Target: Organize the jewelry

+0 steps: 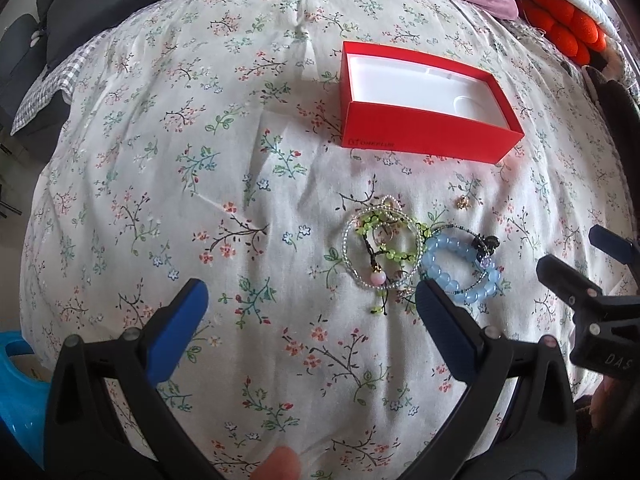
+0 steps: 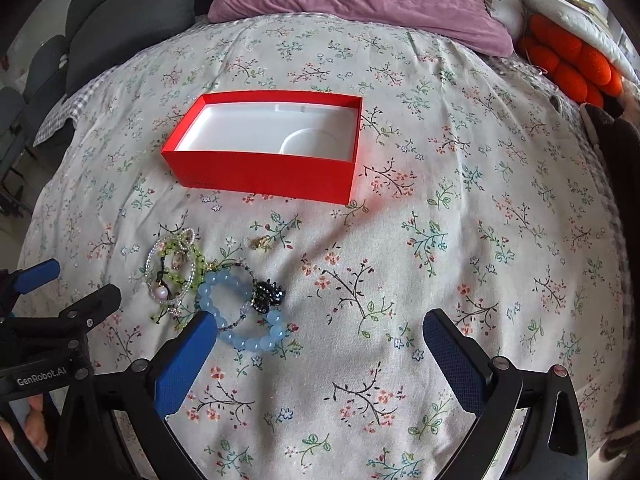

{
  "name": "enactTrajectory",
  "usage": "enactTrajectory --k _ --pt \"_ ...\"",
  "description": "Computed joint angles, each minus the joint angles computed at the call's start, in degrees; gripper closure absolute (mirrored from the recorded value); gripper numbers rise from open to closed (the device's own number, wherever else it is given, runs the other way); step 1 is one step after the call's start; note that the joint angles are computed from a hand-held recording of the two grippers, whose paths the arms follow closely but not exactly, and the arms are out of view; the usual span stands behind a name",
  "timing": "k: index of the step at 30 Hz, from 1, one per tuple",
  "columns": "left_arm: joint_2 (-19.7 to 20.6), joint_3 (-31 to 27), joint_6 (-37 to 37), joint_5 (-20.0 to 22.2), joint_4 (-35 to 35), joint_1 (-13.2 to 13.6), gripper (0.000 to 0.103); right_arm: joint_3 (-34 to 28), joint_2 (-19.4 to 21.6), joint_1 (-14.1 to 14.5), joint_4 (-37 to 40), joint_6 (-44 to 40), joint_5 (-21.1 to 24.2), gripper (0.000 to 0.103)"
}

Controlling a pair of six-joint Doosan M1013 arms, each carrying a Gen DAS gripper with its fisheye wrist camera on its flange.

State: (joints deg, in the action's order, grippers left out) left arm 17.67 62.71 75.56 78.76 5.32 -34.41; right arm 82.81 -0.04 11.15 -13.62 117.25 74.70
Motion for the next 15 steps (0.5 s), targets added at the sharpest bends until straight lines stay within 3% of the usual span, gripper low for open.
enactTrajectory --k 8,12,15 --pt "2.3 -2.6 1.6 0.2 -8.4 3.9 0.002 -1.8 1.4 -4.7 7.0 -1.2 1.1 0.0" --pt "3.5 -3.0 2.4 0.6 -13.5 5.4 0.022 -1.7 2.1 -6.9 13.0 -1.3 0.7 0.001" --pt "4.0 -2.7 3.8 0.4 -17.0 5.9 0.037 -1.5 2.5 -7.8 16.3 -0.8 0.5 0.009"
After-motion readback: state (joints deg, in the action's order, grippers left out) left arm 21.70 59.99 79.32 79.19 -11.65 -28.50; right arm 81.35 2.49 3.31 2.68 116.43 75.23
